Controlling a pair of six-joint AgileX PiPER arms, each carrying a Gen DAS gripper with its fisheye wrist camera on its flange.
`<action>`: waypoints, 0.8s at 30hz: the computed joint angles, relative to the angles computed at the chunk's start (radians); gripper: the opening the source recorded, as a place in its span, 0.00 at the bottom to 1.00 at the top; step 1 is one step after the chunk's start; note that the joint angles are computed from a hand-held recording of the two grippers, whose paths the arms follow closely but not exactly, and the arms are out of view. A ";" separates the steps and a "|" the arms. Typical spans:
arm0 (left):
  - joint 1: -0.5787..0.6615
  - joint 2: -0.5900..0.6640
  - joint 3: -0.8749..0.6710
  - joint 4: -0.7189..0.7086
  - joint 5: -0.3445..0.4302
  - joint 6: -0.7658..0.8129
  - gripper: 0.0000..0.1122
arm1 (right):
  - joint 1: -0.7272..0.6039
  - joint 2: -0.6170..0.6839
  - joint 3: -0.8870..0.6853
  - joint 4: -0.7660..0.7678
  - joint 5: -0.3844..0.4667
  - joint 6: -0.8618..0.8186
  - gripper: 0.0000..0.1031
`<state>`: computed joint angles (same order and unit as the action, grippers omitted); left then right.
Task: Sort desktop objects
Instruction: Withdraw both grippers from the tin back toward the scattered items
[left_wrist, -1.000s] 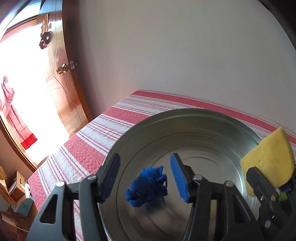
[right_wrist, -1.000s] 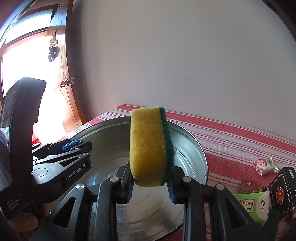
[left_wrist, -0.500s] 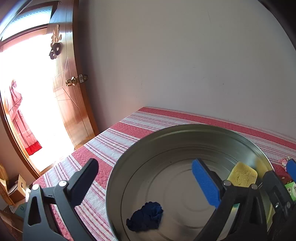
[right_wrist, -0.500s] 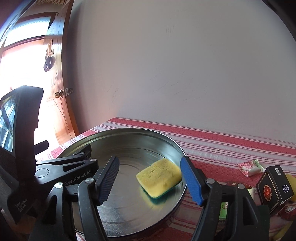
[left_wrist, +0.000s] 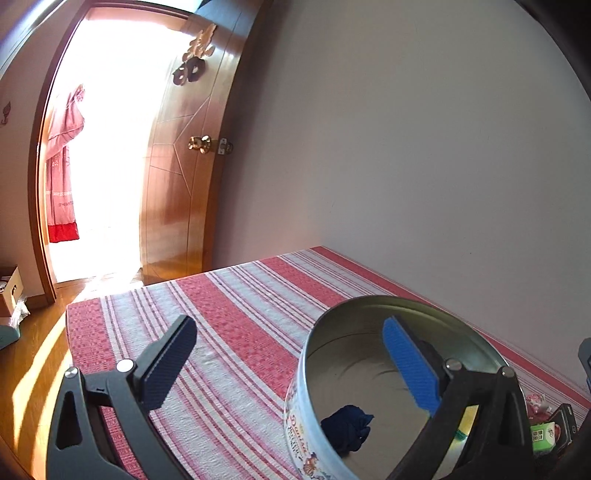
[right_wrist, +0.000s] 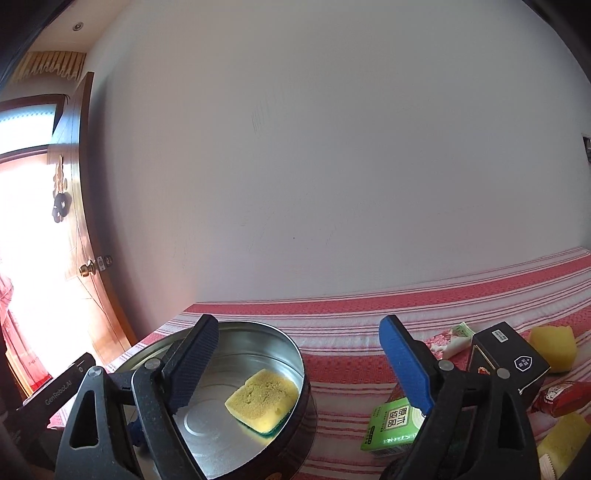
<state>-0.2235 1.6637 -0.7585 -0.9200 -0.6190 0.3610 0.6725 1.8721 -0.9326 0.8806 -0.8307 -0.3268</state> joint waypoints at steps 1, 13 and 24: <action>-0.010 -0.005 0.015 -0.004 -0.022 -0.005 0.91 | 0.007 -0.003 0.014 -0.001 -0.025 0.003 0.88; -0.200 0.002 0.036 -0.106 -0.103 0.124 0.91 | 0.105 0.020 0.046 0.133 -0.281 -0.098 0.99; -0.304 0.015 0.004 -0.216 -0.151 0.260 0.91 | 0.109 0.002 0.080 0.170 -0.298 -0.143 0.99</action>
